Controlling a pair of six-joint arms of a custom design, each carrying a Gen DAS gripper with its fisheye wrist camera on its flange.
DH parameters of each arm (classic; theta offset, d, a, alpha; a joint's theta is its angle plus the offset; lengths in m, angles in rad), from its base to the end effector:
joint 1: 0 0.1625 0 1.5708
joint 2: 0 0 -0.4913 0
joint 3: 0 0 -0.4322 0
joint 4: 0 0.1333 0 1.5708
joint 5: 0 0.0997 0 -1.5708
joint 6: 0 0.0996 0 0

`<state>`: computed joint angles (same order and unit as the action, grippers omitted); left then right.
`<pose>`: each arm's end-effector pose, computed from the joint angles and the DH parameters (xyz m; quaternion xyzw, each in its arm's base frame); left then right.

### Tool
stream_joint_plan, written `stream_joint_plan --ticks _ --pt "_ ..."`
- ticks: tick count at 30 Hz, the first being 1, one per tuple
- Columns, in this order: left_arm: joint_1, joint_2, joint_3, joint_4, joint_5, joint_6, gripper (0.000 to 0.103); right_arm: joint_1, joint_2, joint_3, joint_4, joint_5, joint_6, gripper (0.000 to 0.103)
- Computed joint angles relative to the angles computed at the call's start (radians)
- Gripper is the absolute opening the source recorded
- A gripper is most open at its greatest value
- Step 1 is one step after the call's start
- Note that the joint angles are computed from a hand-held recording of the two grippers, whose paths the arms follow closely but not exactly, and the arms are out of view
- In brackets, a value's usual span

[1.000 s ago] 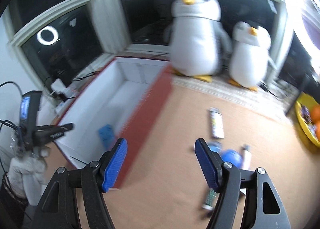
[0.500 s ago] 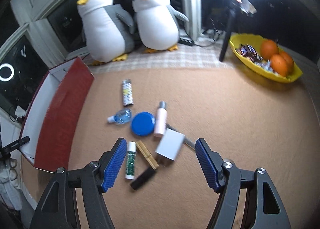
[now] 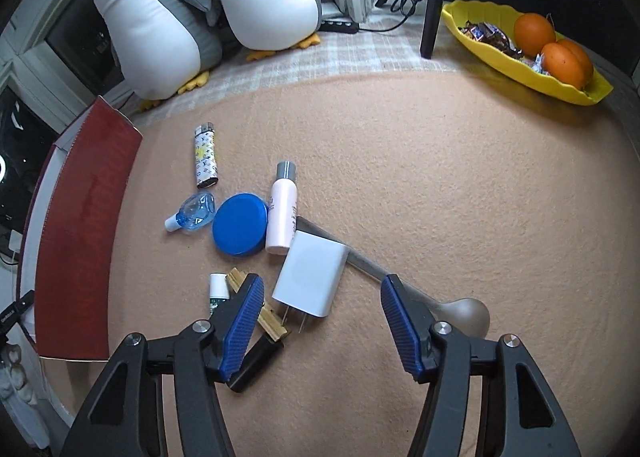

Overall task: Organize rigid objects
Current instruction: 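Move the right gripper back to the items and close on the white charger plug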

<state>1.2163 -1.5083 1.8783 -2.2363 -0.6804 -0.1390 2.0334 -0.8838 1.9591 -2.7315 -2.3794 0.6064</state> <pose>0.0077 -0.5864 0.4656 0.0330 0.8943 -0.2329 0.3806 0.3325 -0.5295 0.1021 -0.0827 -0.9150 0.2340 0.3182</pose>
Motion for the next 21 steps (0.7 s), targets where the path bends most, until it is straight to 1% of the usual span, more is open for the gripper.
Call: stream_joint_plan --ticks 6,11,13,15,17,18,20,21 --pt "0.000 -0.001 0.000 0.000 -0.001 0.000 0.012 -0.016 0.014 -0.030 0.052 0.019 0.010 0.057" --pt "0.000 -0.001 0.000 0.000 0.000 0.000 0.012 -0.024 0.038 -0.068 0.124 0.003 0.012 0.057" --pt "0.000 -0.001 0.001 -0.001 0.000 0.000 0.012 -0.027 0.045 -0.079 0.146 0.000 0.014 0.054" --pt "0.000 0.000 0.001 -0.001 0.000 0.000 0.012 -0.032 0.050 -0.086 0.172 0.000 0.017 0.048" --pt "0.000 0.000 0.001 -0.001 0.000 -0.001 0.012 -0.039 0.050 -0.087 0.170 0.016 0.011 0.046" --pt "0.000 0.000 0.001 -0.001 0.000 -0.001 0.012 -0.041 0.050 -0.088 0.169 0.020 0.008 0.043" --pt "0.000 0.000 0.001 -0.001 0.000 -0.001 0.012 -0.043 0.054 -0.093 0.181 0.018 0.006 0.039" --pt "0.000 0.000 0.001 -0.001 0.000 -0.001 0.012 -0.044 0.056 -0.096 0.183 0.017 0.003 0.038"
